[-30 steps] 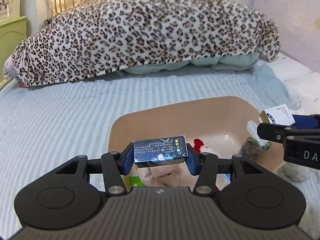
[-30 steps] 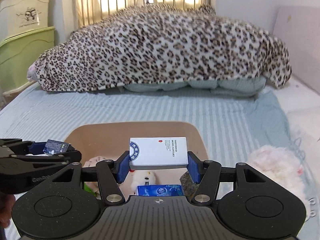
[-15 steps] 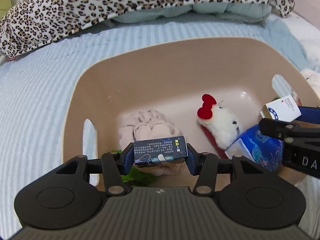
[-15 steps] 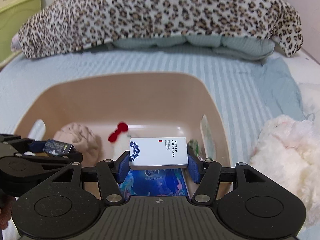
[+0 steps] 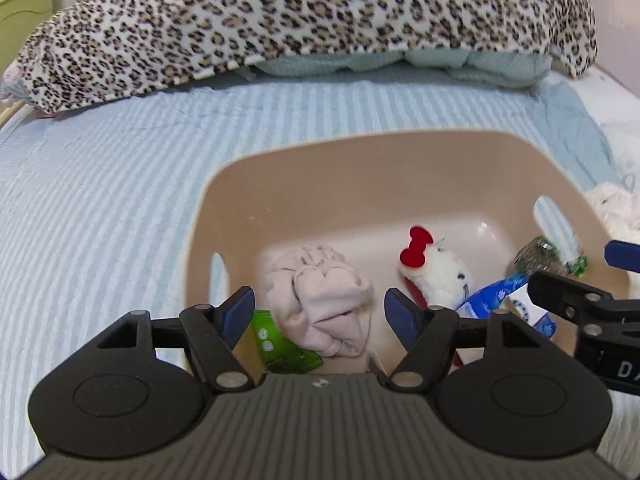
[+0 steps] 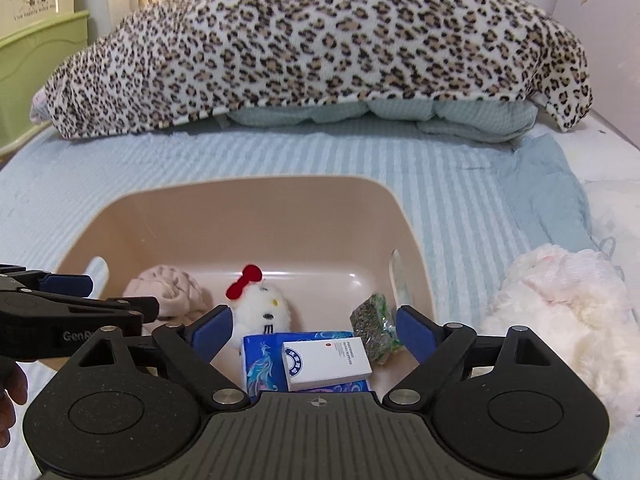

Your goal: Organize objects

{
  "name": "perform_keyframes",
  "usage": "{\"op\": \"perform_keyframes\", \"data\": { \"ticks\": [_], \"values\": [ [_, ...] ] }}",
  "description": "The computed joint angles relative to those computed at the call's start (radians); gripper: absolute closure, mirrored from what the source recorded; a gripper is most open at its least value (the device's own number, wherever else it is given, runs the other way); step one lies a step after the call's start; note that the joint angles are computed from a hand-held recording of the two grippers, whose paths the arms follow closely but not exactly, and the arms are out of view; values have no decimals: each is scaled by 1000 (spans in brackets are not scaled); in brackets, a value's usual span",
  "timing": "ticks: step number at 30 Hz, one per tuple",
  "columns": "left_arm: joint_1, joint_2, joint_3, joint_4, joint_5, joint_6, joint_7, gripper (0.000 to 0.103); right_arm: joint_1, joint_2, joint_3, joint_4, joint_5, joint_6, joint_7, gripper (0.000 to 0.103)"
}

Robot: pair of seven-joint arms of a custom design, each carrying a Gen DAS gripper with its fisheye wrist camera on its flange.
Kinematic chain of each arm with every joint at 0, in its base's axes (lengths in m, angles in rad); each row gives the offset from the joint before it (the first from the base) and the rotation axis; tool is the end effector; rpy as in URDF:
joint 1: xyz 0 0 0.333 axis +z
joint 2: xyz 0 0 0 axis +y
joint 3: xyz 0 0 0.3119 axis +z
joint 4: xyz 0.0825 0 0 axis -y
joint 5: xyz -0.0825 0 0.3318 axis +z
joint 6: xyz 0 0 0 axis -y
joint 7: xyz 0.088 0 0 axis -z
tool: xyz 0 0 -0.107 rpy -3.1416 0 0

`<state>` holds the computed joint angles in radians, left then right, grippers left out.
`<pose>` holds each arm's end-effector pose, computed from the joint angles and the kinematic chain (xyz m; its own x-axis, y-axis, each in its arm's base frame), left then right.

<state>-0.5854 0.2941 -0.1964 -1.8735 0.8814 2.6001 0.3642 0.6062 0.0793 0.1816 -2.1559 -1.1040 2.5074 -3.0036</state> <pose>0.4294 -0.4338 0.4270 -0.2124 -0.9768 -0.0260 -0.7504 0.1801 -0.6360 0.3701 0.3793 0.4159 -0.0752 -0.9968 -0.0278 -0.7103 0.0731 -0.7001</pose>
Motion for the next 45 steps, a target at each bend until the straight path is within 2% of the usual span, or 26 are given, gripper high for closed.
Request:
{"op": "perform_keyframes", "data": {
  "ticks": [3, 8, 12, 22, 34, 39, 45],
  "values": [
    [-6, -46, 1, -37, 38, 1, -41, 30, 10, -45, 14, -25, -34, -27, 43, 11],
    [3, -122, -28, -97, 91, -12, -112, 30, 21, -111, 61, -53, -53, -92, 82, 7],
    [21, -199, -67, -164, 135, -18, -171, 30, 33, -148, 98, -68, -38, -138, 85, 6],
    [69, -362, -175, -311, 155, -61, -238, 30, 74, -219, 177, -118, 2, -206, 125, 4],
    [99, -534, -275, -470, 105, -46, -282, 30, 133, -276, 246, -160, 64, -281, 150, 4],
    [108, -604, -304, -534, 54, -12, -287, 30, 154, -285, 278, -167, 87, -311, 169, 4],
    [115, -669, -345, -584, -8, 0, -254, 30, 192, -278, 305, -158, 99, -352, 200, 4]
  ]
}}
